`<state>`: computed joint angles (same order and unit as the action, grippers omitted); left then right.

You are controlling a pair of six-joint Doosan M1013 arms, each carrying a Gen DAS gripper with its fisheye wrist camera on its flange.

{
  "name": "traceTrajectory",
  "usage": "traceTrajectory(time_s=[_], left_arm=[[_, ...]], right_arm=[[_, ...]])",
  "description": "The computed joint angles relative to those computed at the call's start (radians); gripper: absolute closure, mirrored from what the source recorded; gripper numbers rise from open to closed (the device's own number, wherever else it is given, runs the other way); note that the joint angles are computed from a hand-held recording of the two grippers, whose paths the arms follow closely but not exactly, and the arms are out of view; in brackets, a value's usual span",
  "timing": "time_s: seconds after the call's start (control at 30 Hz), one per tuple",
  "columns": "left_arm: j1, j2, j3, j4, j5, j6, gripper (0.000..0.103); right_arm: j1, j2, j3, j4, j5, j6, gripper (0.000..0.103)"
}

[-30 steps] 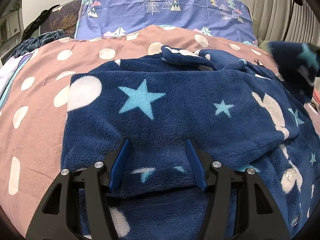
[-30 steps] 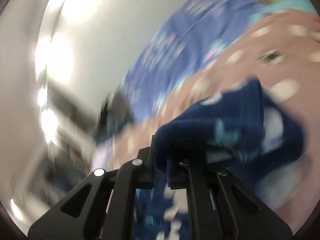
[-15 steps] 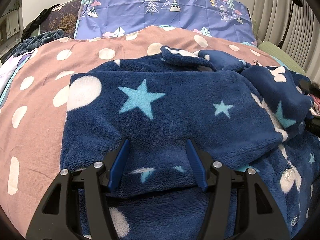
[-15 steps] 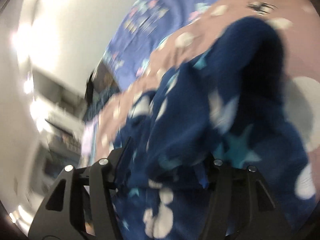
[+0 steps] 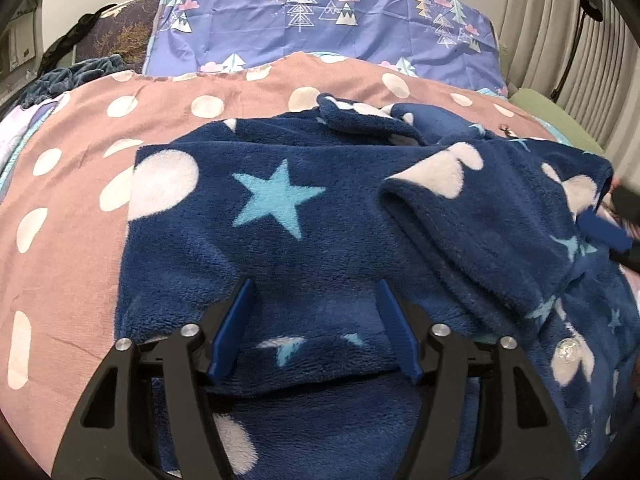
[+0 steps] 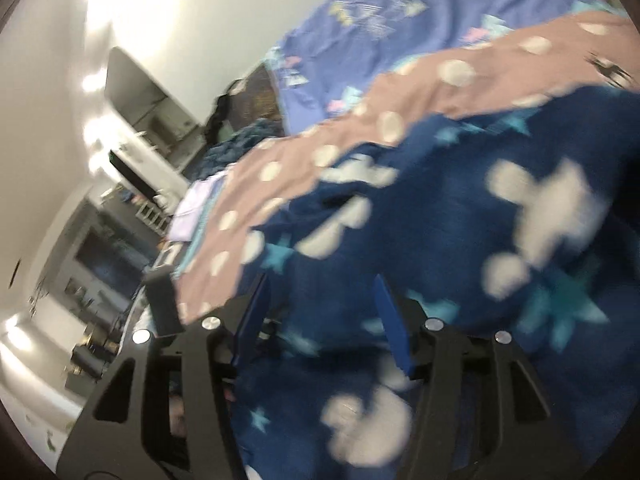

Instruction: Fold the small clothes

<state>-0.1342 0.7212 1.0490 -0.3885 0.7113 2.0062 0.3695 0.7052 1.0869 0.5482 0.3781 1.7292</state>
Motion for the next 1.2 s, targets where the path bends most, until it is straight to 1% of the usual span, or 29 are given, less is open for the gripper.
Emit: traceTrajectory(time_s=[0.03, 0.07, 0.13, 0.17, 0.2, 0.23, 0.27, 0.3, 0.33, 0.37, 0.4, 0.43, 0.47, 0.5, 0.53, 0.57, 0.6, 0.63, 0.7, 0.73, 0.77, 0.87, 1.03, 1.2], left_arm=[[0.005, 0.001, -0.003, -0.037, 0.011, 0.026, 0.028], [0.014, 0.003, -0.007, -0.107, 0.034, 0.075, 0.025], [0.03, 0.003, -0.007, -0.229, 0.07, 0.142, 0.023], [0.042, 0.004, -0.01, -0.322, 0.11, 0.176, 0.023], [0.05, 0.008, -0.016, -0.392, 0.147, 0.195, 0.023], [0.059, 0.016, -0.028, -0.482, 0.204, 0.209, 0.021], [0.061, 0.02, -0.031, -0.521, 0.234, 0.211, 0.018], [0.058, 0.03, -0.047, -0.548, 0.28, 0.199, 0.013], [0.051, 0.038, -0.062, -0.546, 0.305, 0.185, 0.013], [0.041, 0.043, -0.073, -0.524, 0.314, 0.169, 0.013], [0.03, 0.048, -0.084, -0.489, 0.315, 0.15, 0.013], [0.014, 0.054, -0.095, -0.439, 0.307, 0.122, 0.013], [0.004, 0.055, -0.094, -0.414, 0.291, 0.112, 0.013], [-0.004, 0.054, -0.093, -0.401, 0.274, 0.109, 0.026], [-0.009, 0.056, -0.097, -0.411, 0.272, 0.117, 0.056], [-0.009, 0.06, -0.107, -0.429, 0.283, 0.125, 0.07], [-0.007, 0.065, -0.119, -0.453, 0.295, 0.136, 0.093], [-0.007, 0.061, -0.119, -0.466, 0.287, 0.151, 0.092], [-0.018, 0.02, -0.086, -0.442, 0.192, 0.224, 0.092], [-0.021, 0.004, -0.075, -0.43, 0.157, 0.252, 0.092], [-0.026, -0.02, -0.059, -0.416, 0.104, 0.297, 0.092], [-0.022, -0.052, -0.056, -0.392, 0.042, 0.348, 0.092], [0.001, -0.057, -0.088, -0.273, 0.01, 0.283, 0.092], [0.024, -0.014, -0.131, -0.091, 0.046, 0.117, 0.087]], right_arm=[[-0.001, -0.019, 0.038, -0.023, -0.021, 0.024, 0.047], [0.0, -0.028, 0.057, -0.048, -0.03, 0.046, 0.047], [0.002, -0.031, 0.077, -0.114, -0.038, 0.102, 0.049], [0.002, -0.025, 0.076, -0.183, -0.035, 0.17, 0.049], [0.006, -0.014, 0.065, -0.249, -0.028, 0.243, 0.052], [0.006, -0.007, 0.067, -0.3, -0.025, 0.31, 0.066], [0.003, -0.027, 0.109, -0.305, -0.035, 0.327, 0.069], [0.001, -0.022, 0.109, -0.306, -0.034, 0.342, 0.071], [0.001, -0.023, 0.109, -0.309, -0.031, 0.345, 0.071], [0.004, -0.023, 0.103, -0.344, -0.024, 0.366, 0.071], [0.009, -0.021, 0.097, -0.39, -0.016, 0.393, 0.069], [0.013, -0.022, 0.096, -0.423, -0.011, 0.41, 0.069], [0.016, -0.019, 0.09, -0.45, -0.001, 0.426, 0.068], [0.017, -0.02, 0.089, -0.461, 0.004, 0.433, 0.068], [0.017, -0.02, 0.091, -0.46, 0.003, 0.433, 0.068], [0.016, -0.02, 0.092, -0.453, 0.001, 0.429, 0.068], [0.016, -0.02, 0.092, -0.445, 0.0, 0.424, 0.068], [0.015, -0.023, 0.098, -0.44, -0.003, 0.42, 0.068], [0.015, -0.023, 0.099, -0.439, -0.003, 0.417, 0.068], [0.015, -0.025, 0.104, -0.437, -0.007, 0.413, 0.067], [0.015, -0.027, 0.107, -0.433, -0.009, 0.408, 0.066], [0.015, -0.026, 0.107, -0.422, -0.012, 0.394, 0.064], [0.017, -0.026, 0.107, -0.424, -0.011, 0.386, 0.06], [0.023, -0.017, 0.088, -0.451, 0.003, 0.402, 0.057]])
